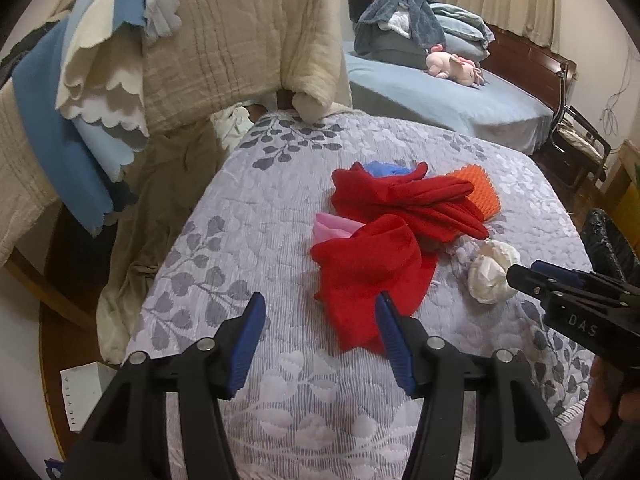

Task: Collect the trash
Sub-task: 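Close the right tool on the white crumpled tissue, then grasp the red cloth with the left tool while the right tool holds the white tissue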

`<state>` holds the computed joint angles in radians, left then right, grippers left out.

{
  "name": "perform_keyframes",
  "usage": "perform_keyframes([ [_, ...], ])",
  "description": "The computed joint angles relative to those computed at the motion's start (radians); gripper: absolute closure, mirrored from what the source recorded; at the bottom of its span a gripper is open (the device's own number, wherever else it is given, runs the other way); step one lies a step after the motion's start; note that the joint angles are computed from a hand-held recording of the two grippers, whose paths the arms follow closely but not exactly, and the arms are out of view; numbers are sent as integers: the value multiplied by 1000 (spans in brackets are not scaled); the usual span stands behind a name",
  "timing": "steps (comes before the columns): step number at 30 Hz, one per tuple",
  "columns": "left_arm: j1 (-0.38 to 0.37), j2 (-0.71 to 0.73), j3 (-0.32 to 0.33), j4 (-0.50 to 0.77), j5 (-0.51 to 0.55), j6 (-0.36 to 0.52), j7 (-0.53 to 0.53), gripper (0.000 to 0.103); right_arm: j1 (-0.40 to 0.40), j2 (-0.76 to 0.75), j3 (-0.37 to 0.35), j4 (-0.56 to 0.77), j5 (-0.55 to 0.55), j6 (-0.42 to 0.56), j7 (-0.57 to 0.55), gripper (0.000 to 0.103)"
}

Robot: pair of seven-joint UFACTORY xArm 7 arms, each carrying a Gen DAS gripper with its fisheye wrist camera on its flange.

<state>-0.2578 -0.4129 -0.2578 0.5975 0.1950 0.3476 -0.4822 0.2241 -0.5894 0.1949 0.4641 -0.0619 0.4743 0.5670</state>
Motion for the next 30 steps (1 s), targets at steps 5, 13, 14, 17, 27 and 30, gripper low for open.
perform_keyframes([
  [5, -15, 42, 16, 8, -22, -14, 19, 47, 28, 44, -32, 2, 32, -33, -53, 86],
  [13, -49, 112, 23, 36, -58, -29, 36, 47, 18, 6, -57, -13, 62, -29, -98, 95],
  [14, -49, 119, 21, 40, -55, -30, 32, 47, 17, -1, -60, -16, 66, -24, -102, 95],
  [17, -61, 154, 27, 54, -70, -29, 34, 47, 11, -28, -68, -27, 74, -12, -114, 95],
  [27, -121, 155, 65, 58, -197, -6, 101, 95, -14, -120, -79, -58, 84, 32, -140, 94],
  [30, -121, 114, 57, 47, -204, 7, 87, 95, -19, -152, -84, -63, 89, 48, -146, 94],
])
